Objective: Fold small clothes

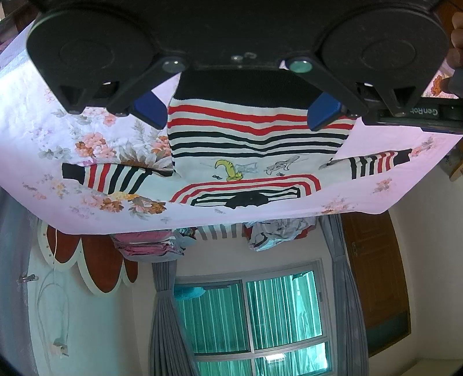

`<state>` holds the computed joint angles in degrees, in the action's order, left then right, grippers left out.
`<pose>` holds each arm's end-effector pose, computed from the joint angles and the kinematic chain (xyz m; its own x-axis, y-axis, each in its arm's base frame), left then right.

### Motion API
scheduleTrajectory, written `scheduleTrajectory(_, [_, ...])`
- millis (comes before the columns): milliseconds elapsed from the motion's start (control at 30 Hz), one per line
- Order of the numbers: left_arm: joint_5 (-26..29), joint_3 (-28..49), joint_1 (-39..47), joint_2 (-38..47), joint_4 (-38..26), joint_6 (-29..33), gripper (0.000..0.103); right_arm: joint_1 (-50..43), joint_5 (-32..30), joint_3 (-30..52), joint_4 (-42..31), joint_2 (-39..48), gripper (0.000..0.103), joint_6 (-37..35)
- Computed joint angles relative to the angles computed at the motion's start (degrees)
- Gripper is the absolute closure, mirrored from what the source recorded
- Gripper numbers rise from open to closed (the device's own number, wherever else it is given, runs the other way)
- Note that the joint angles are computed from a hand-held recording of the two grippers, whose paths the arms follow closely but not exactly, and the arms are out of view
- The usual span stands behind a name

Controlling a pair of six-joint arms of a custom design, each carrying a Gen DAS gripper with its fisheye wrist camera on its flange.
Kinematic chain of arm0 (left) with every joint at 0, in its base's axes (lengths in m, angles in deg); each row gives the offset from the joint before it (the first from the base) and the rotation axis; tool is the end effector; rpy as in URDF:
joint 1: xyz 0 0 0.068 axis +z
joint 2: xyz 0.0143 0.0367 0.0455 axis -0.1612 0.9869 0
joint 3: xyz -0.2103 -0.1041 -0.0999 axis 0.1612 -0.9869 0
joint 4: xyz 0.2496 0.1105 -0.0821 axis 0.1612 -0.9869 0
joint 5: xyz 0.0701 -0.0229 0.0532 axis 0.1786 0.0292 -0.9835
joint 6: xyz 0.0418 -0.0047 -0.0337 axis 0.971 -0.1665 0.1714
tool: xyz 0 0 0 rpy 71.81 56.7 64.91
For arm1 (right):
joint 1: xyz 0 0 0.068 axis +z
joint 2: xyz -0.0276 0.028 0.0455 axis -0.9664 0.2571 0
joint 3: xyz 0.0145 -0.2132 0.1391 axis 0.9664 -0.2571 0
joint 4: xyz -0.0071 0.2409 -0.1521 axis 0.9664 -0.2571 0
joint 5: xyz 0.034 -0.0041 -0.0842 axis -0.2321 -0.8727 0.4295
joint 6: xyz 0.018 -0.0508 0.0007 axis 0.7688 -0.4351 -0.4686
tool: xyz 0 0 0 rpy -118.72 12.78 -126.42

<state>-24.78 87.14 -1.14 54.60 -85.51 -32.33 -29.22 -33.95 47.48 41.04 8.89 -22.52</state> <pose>0.1540 0.0259 0.2374 -0.6537 -0.1590 -0.7399 -0.2610 0.9651 0.0232 0.1523 0.1354 0.2452 -0.5292 -0.0770 -0.8450 -0.2409 0.9685 0.0626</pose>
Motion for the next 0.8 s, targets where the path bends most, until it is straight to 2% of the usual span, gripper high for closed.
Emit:
scheduleTrajectory(400, [0.65, 0.23, 1.77, 4.74, 3.44, 0.74, 0.000, -2.59, -1.91, 0.18, 3.99, 4.67, 0.000, -0.24])
scheduleTrajectory(800, [1.94, 2.98, 4.15, 16.18, 11.31, 2.65, 0.000, -6.91, -4.97, 3.01, 9.35, 13.20, 0.000, -1.47])
